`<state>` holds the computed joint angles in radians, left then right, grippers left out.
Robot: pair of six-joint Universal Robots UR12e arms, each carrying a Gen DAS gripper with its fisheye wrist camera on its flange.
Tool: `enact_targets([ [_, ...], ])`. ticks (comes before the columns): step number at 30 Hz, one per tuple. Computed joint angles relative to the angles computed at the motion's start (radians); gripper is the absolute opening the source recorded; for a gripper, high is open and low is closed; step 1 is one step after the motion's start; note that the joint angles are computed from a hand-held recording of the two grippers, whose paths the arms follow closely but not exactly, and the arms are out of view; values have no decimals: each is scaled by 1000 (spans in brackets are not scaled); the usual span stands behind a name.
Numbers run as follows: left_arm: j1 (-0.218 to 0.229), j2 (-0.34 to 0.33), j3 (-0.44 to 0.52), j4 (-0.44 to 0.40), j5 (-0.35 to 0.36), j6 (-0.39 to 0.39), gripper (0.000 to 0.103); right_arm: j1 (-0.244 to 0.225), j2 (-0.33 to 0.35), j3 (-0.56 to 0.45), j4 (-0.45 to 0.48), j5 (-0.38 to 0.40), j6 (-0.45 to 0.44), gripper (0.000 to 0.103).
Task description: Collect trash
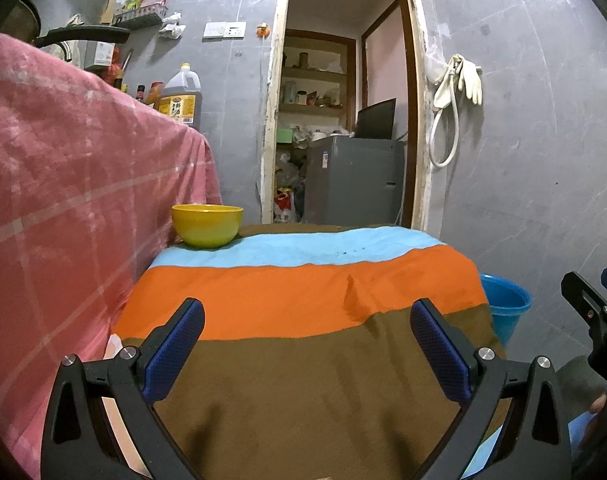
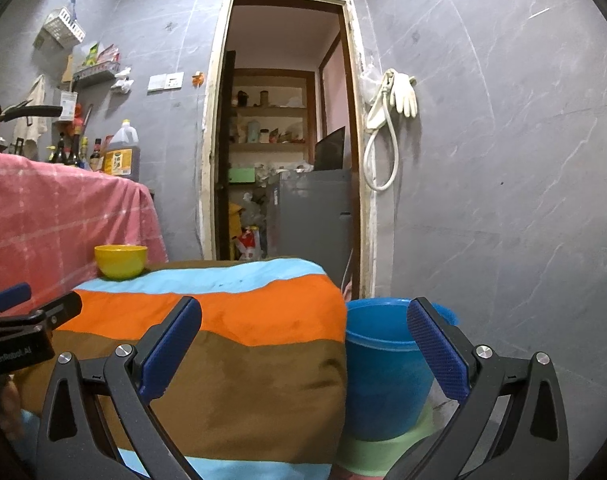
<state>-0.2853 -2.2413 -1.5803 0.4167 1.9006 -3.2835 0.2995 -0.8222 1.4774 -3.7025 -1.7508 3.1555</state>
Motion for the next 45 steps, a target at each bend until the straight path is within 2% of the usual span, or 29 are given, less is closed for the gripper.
enact_targets([
  [13, 1, -26, -3, 33, 30, -11, 101, -5, 10, -8, 61, 57, 6, 103],
  [45, 2, -28, -6, 36, 29, -15, 101, -4, 13, -12, 80, 47, 20, 103],
])
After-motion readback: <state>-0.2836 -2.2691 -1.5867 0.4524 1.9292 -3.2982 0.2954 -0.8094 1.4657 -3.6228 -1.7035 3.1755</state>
